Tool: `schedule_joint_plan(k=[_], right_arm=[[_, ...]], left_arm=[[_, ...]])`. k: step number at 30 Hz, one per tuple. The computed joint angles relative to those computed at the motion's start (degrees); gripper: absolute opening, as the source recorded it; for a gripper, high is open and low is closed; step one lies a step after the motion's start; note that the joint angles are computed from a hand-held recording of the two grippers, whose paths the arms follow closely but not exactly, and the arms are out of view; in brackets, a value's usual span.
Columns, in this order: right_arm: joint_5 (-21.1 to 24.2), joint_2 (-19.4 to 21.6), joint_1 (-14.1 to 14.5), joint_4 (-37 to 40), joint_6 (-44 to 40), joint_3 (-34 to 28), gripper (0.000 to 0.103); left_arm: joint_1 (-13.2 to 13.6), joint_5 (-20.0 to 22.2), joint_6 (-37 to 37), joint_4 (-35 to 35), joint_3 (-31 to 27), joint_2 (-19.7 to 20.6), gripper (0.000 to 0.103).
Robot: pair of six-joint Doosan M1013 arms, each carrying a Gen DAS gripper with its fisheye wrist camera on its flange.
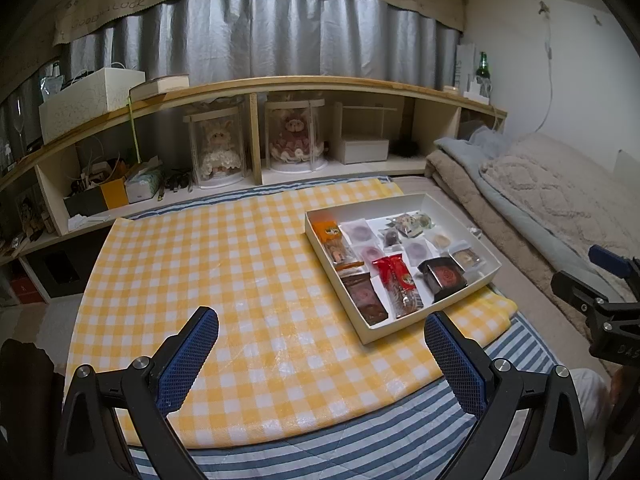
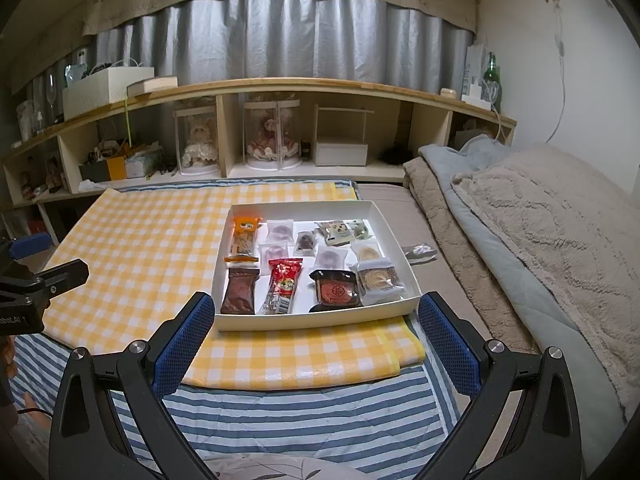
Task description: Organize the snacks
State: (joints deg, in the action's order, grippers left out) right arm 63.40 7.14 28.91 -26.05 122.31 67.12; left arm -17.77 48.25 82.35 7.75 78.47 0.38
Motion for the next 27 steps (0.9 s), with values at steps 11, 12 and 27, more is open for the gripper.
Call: schedule_joint_plan(k=[11,12,27], right_arm=[[0.04,-0.14,-0.20,0.15,-0.13,0.17,0.103],[0.01,-0.21,-0.24,0.13,-0.11,0.25,0.103],[-0.10,-0.14,-0.29,0.26,-0.27,0.21,0.103]], left_arm=[[-0.37,0.01,-0.80,0.75,0.27,-0.25,0.103],[-0.35,0.01,-0.70,0.71,0.19,-0.12,0.103],[-1.51,0.02,-2.90,2.87,0.56,-0.56,0.103]])
